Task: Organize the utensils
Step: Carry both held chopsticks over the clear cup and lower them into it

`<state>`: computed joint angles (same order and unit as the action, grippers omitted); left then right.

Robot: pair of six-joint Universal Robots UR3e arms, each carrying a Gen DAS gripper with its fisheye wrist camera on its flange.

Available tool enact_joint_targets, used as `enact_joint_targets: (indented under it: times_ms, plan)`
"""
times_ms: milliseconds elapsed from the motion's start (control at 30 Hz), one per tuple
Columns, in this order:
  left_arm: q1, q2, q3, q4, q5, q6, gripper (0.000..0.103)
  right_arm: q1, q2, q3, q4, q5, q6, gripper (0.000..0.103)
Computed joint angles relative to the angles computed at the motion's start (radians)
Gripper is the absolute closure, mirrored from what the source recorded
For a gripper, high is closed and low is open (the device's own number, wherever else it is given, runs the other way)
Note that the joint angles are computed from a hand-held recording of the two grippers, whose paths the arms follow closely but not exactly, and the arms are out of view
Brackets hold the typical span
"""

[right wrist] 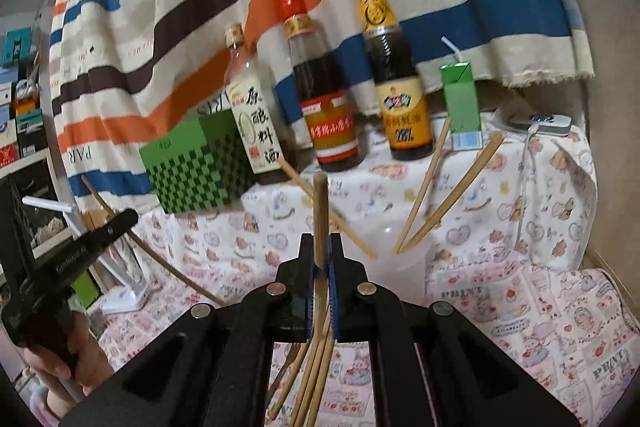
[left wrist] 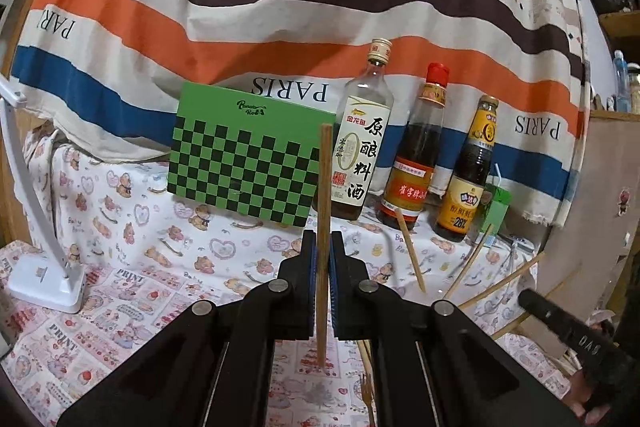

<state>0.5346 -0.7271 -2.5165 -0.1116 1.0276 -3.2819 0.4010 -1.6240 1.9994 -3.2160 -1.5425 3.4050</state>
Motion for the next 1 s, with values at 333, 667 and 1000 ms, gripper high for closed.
enact_joint_targets:
  times_ms: [333, 667, 1000]
  plan:
    - [-0.003, -0.006, 0.004, -0.024, -0.041, 0.018, 0.099, -0.036, -0.049, 0.055, -0.078, 0.009, 0.03, 0.096]
    - [-0.092, -0.064, 0.07, -0.02, -0.051, 0.003, 0.099, -0.05, -0.085, 0.098, -0.207, -0.057, 0.018, 0.096]
    - [-0.572, -0.515, 0.498, 0.118, 0.378, -0.098, 0.099, -0.127, -0.136, -0.023, -0.132, -0.032, 0.031, 0.096]
